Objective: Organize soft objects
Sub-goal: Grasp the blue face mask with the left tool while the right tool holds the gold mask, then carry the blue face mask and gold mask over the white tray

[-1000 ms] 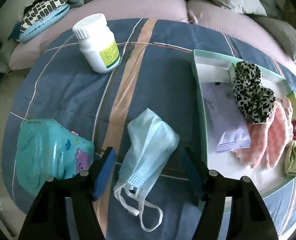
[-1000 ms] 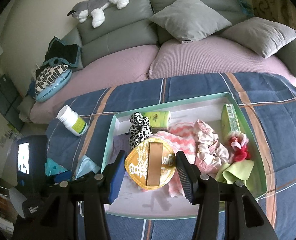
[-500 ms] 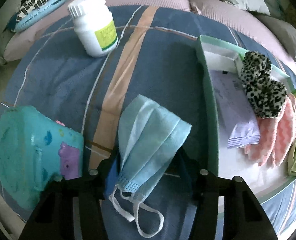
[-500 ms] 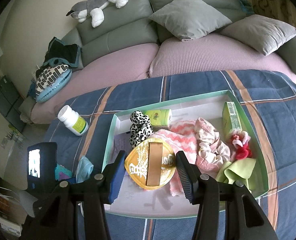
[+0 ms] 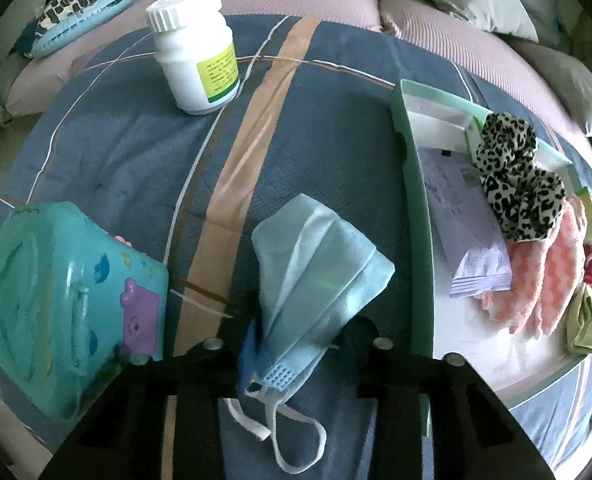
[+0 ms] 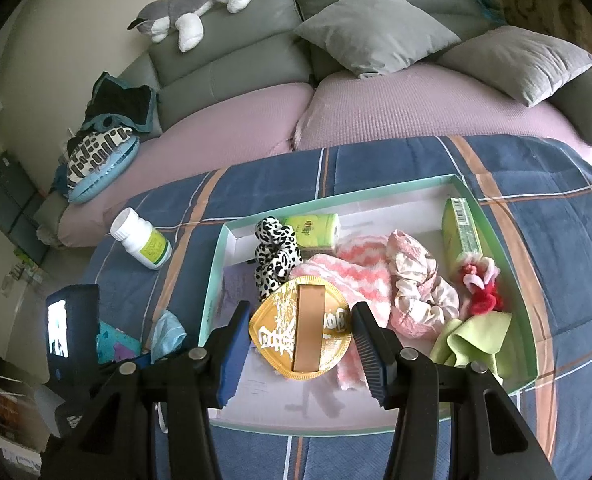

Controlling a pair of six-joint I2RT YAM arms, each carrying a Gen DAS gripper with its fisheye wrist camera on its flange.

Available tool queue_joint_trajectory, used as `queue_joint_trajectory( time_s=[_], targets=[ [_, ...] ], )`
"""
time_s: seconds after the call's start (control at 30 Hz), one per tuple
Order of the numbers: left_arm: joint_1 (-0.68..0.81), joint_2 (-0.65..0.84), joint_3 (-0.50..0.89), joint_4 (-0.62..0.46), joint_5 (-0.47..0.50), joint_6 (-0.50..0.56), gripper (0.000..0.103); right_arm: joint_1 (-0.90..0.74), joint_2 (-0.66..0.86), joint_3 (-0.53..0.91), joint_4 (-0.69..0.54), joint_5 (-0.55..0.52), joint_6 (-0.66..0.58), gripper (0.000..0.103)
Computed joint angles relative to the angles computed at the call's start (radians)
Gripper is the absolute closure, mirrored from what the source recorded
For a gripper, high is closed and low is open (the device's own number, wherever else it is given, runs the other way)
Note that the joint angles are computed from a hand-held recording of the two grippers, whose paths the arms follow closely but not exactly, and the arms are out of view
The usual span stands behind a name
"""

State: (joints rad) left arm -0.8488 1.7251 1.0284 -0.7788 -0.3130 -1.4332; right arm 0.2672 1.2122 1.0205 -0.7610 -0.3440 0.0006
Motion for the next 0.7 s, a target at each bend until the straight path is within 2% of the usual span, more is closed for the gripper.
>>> queue_joint_trajectory(
  time_s=[0.1,0.4,0.7],
  targets=[
    [-0.002,-0.035,-0.031,0.019,-0.005,-0.012,0.075,0.001,0.001,0.000,0.001,0.003,0.003,0.050],
    [-0.028,-0.094,-0.059,0.035,-0.040,-0.023,0.080,-0.003,0.005,0.002,0.001,0.002,0.003,0.050],
    [-0.101,-0.185,-0.054,-0.016,-0.171,-0.067,0.081,-0.023,-0.005,0.000,0.011,-0.013,0.013,0.050]
  ],
)
